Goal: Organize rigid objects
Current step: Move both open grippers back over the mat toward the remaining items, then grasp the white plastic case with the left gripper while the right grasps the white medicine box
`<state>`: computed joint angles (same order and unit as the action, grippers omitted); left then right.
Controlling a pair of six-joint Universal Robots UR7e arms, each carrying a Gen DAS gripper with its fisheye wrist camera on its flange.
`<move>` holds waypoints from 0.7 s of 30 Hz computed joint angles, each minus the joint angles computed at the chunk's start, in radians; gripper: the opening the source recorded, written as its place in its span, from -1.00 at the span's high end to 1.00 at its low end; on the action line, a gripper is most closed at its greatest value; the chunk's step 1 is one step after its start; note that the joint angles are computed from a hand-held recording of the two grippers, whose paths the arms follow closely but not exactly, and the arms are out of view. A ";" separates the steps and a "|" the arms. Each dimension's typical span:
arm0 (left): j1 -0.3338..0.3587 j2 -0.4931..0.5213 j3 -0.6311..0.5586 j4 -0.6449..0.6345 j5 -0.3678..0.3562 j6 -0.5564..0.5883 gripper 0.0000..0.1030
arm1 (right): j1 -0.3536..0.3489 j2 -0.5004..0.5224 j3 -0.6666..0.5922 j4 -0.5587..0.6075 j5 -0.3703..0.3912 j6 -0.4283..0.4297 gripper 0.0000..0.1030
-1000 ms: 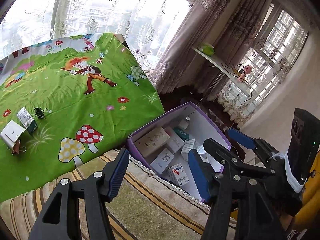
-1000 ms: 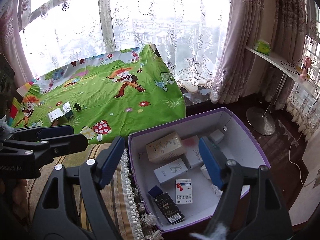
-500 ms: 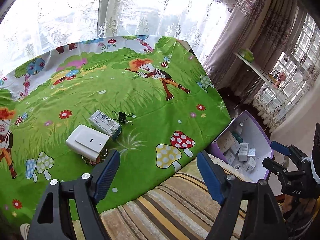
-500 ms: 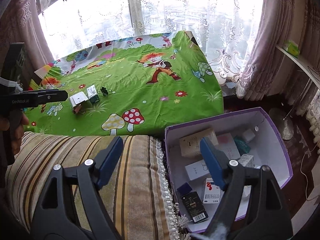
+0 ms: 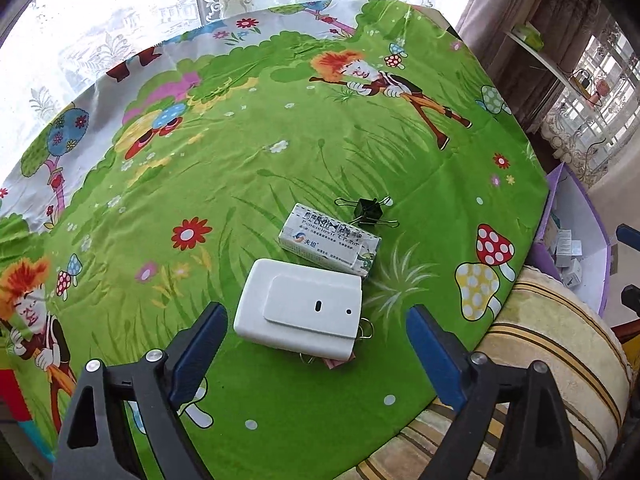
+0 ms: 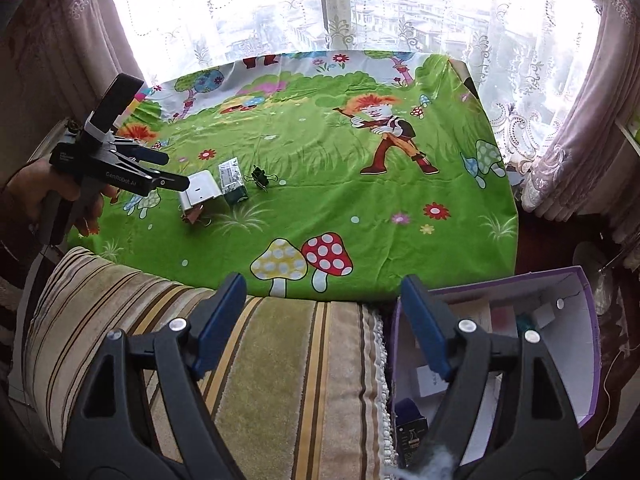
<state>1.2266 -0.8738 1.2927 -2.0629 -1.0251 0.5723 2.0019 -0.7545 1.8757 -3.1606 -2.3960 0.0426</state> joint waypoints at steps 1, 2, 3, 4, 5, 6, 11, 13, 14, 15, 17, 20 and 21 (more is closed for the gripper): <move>0.002 0.012 -0.006 -0.005 0.013 0.012 -0.84 | -0.003 0.007 -0.015 0.021 -0.003 -0.002 -0.59; 0.004 0.023 -0.016 0.002 0.017 0.014 -0.86 | -0.006 0.013 -0.028 0.037 -0.002 -0.005 -0.59; 0.008 0.035 -0.030 0.017 0.017 0.014 -0.88 | -0.010 0.016 -0.039 0.053 0.001 -0.006 -0.59; 0.010 0.049 -0.047 0.030 0.014 0.017 -0.91 | -0.013 0.021 -0.052 0.068 0.004 -0.008 -0.59; 0.011 0.058 -0.055 0.035 0.015 0.022 -0.94 | -0.015 0.027 -0.063 0.079 0.006 -0.011 -0.59; 0.012 0.066 -0.062 0.039 0.017 0.026 -0.96 | -0.018 0.033 -0.075 0.091 0.010 -0.015 -0.59; 0.019 0.106 -0.097 0.065 0.041 0.041 -0.99 | -0.032 0.063 -0.129 0.144 0.023 -0.019 -0.59; 0.024 0.119 -0.114 0.077 0.048 0.032 -0.99 | -0.036 0.075 -0.147 0.158 0.030 -0.023 -0.59; 0.028 0.127 -0.123 0.083 0.052 0.029 -0.99 | -0.038 0.082 -0.156 0.166 0.033 -0.024 -0.59; 0.031 0.133 -0.132 0.088 0.051 0.027 -0.99 | -0.040 0.088 -0.165 0.175 0.035 -0.025 -0.59; 0.042 0.149 -0.163 0.108 0.040 0.007 -0.99 | -0.042 0.101 -0.183 0.193 0.039 -0.027 -0.59; 0.057 0.165 -0.197 0.145 0.023 -0.015 -0.98 | -0.044 0.120 -0.208 0.213 0.045 -0.034 -0.59; 0.061 0.166 -0.200 0.146 0.020 -0.013 -0.95 | -0.045 0.125 -0.216 0.219 0.048 -0.036 -0.59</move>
